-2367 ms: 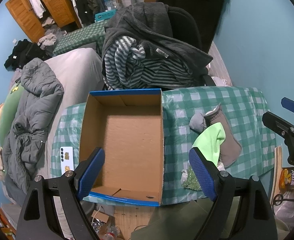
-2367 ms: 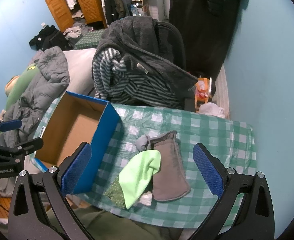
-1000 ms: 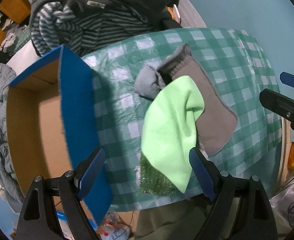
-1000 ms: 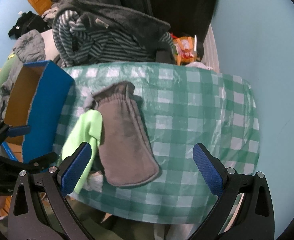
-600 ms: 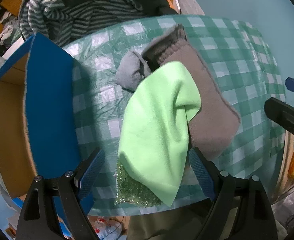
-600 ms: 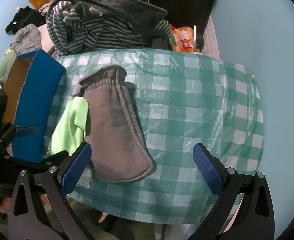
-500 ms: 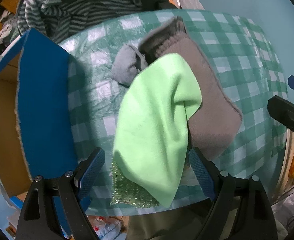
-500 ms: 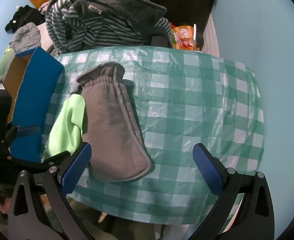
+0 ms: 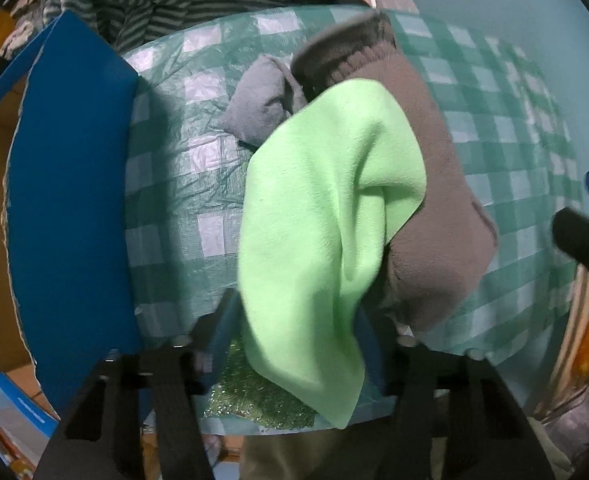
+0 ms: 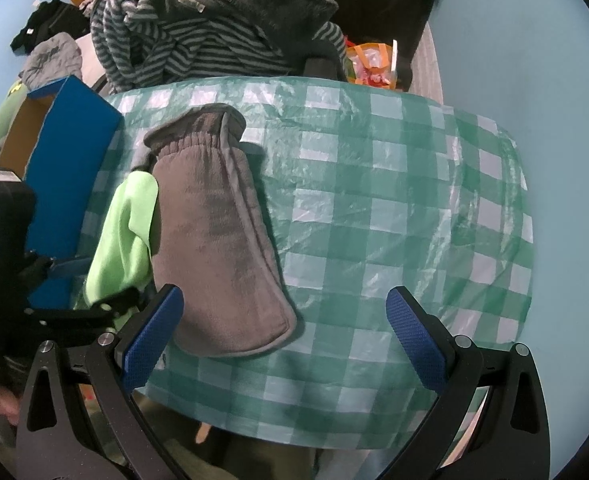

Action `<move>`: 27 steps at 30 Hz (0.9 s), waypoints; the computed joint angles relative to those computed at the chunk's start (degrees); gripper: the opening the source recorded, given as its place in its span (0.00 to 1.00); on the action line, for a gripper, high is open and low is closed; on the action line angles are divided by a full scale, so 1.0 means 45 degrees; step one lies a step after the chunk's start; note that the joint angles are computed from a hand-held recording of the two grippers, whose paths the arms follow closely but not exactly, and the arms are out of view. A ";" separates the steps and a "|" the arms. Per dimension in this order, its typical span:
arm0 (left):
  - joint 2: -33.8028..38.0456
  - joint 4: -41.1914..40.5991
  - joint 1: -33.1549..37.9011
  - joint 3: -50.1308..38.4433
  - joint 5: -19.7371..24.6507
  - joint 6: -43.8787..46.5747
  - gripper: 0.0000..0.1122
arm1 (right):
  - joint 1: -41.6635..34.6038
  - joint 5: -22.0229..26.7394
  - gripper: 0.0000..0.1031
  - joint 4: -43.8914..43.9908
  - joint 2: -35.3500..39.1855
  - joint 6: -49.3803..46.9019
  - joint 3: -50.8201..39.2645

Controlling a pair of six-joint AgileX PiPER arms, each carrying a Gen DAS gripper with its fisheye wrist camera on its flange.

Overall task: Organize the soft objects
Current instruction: 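Reach the left tool to the lime-green cloth while the right tool approaches the grey sock, then grasp the lime-green cloth with the left tool while the right tool grasps the grey sock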

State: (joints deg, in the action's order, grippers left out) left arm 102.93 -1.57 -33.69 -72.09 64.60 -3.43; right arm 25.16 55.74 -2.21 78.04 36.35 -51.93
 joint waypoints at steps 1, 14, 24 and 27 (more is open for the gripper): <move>-0.0127 -0.0324 0.0228 0.0035 0.0031 0.0233 0.39 | 0.0015 -0.0031 0.98 0.0028 0.0034 -0.0024 0.0011; -0.0499 -0.1709 0.1691 -0.0141 0.0344 0.2001 0.08 | 0.0473 -0.0848 0.98 0.0489 0.1309 -0.0550 -0.0382; -0.0769 -0.2120 0.2626 -0.0385 0.0504 0.2495 0.08 | 0.1004 -0.1606 0.98 0.0846 0.3373 -0.0771 -0.1623; -0.0812 -0.2084 0.2819 -0.0558 0.0607 0.2541 0.08 | 0.1199 -0.1628 0.98 0.0745 0.3953 -0.0635 -0.1963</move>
